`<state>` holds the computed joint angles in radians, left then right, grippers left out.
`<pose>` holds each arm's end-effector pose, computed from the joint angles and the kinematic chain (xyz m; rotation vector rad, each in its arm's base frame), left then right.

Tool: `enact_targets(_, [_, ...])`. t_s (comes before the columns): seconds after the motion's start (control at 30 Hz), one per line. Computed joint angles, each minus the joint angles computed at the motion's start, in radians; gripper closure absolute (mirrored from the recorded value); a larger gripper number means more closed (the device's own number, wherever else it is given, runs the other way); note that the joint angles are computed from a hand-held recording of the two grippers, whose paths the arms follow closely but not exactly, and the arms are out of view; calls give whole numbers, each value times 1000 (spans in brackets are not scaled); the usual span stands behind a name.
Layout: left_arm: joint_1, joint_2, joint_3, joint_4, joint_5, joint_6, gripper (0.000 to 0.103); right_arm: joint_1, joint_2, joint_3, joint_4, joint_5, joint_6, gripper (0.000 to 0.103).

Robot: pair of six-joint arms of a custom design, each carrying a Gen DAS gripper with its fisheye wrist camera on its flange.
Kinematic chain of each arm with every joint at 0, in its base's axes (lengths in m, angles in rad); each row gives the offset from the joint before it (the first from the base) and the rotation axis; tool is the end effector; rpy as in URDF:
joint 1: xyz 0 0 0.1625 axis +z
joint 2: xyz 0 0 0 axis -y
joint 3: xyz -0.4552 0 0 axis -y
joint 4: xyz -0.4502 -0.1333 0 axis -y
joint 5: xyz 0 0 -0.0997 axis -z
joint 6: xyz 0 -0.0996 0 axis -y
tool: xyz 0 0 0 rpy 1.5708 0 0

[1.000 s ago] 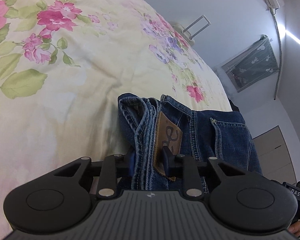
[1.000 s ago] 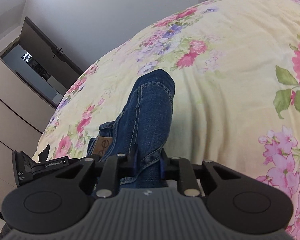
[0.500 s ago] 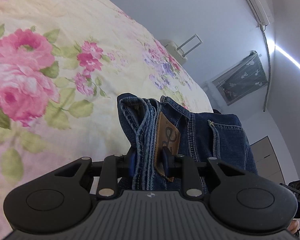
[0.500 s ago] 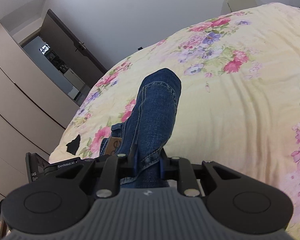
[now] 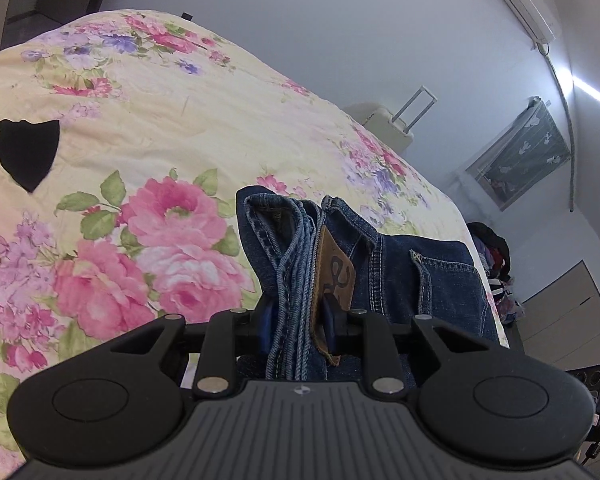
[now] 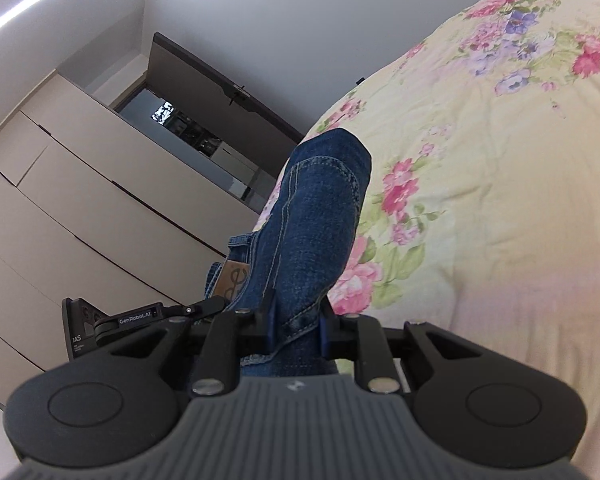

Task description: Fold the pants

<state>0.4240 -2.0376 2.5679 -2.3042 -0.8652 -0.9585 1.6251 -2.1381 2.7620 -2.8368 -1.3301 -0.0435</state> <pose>-0.1888 -0.3023 0.2871 0.1575 2.7773 -1.0295 0.1708 -0.2496 0.2656 -0.2458 2.7510 -0.9159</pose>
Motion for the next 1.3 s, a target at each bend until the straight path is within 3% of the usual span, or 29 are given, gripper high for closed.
enact_targets(0.23, [147,65,10,-137,-40,133,76,-33,269,26,-287,52,28,88])
enact_targets(0.37, [254,136,34,-258,-87,206,76,-101,410,21,-380,83,-17,88])
enact_targets(0.6, [394,253,67,-380,-137,290,76,-235,643,27,-499,70,-90,88])
enact_targets(0.73, [465,265,65,-429,-196,361,74,-301,701,32,-527,77,-165,88])
enact_targets(0.87, [508,282,74,-483,-237,423,71,-304,757,18,-561,-10,-156,87])
enact_targets(0.97, [538,287,85,-524,-269,442,69,-326,824,15,-623,-30,-149,86])
enact_targets(1.07, [520,262,87,-494,-259,416,67,-306,844,6,-640,-65,-144,85])
enact_targets(1.13, [455,218,85,-400,-196,374,67,-248,820,-12,-599,-130,-107,82])
enact_targets(1.23, [313,132,86,-183,-63,319,69,-126,779,-26,-571,-285,-99,75])
enact_targets(1.3, [213,84,82,-15,2,268,69,-22,757,-27,-568,-436,-105,70])
